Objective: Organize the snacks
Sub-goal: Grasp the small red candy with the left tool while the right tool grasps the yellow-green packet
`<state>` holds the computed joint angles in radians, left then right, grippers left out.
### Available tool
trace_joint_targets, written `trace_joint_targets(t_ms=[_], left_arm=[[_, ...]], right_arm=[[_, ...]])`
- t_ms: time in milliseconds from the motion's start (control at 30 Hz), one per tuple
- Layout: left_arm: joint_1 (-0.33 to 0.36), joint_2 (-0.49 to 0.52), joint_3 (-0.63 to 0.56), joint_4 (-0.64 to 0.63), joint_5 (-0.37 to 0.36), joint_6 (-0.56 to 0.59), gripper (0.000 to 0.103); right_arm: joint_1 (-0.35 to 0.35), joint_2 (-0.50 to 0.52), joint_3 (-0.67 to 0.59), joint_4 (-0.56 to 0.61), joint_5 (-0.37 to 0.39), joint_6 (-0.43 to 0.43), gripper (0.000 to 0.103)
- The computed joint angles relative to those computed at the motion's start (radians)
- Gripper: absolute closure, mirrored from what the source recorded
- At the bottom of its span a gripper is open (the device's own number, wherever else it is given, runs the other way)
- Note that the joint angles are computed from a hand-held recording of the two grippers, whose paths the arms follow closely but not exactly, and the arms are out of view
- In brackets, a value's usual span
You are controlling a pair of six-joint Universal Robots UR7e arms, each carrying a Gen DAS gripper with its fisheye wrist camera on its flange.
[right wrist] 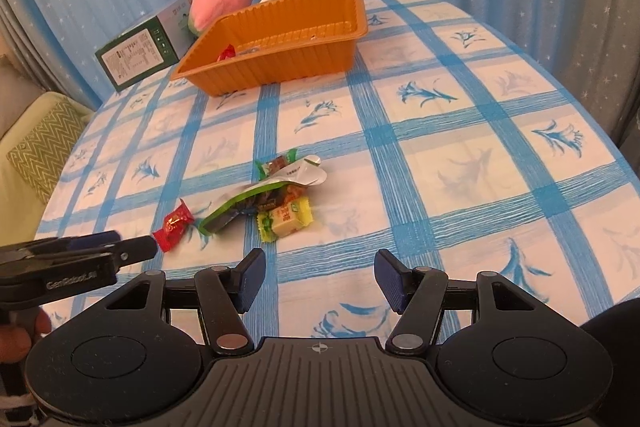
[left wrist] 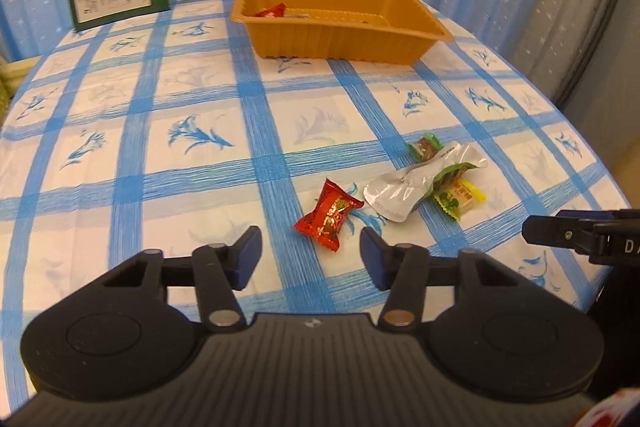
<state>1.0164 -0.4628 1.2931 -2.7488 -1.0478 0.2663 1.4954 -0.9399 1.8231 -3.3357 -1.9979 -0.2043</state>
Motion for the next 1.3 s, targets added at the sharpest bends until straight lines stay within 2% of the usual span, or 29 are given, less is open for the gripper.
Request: trace_joint_targets(t_ms=[133,333,400,500,767,867,1100,1300], left_arm=[[0.008,0.034,-0.054,0.019,-0.020,0.078,0.058],[0.018,0.080,-0.139,0.096,-0.044,0.136,0.068],[0.020,0.093,-0.160,0.123,-0.040,0.149,0.078],[0.022,0.100,-0.170,0.136,-0.035,0.140,0.083],[0.014,0.062,-0.091,0.067,0.017,0.021,0.084],[0.013,0.045,-0.059,0.052,0.025,-0.006,0.084],[0.015,0.027,-0.024,0.022,0.016,-0.007,0.084],[0.016,0.027,-0.018,0.010,0.012,-0.009,0.084]], right_arm=[[-0.006,0.011,-0.015,0.019,0.006,0.001,0.042],[-0.012,0.030,-0.039,0.040,0.006,0.008,0.042],[-0.013,0.035,-0.047,0.046,0.013,0.007,0.042],[-0.014,0.048,-0.061,0.050,0.024,0.000,0.042],[-0.015,0.099,-0.116,0.053,0.058,-0.011,0.043],[-0.013,0.123,-0.143,0.054,0.063,-0.024,0.053],[0.006,0.186,-0.201,0.001,-0.009,-0.112,0.054],[0.014,0.218,-0.252,0.000,-0.060,-0.116,0.054]])
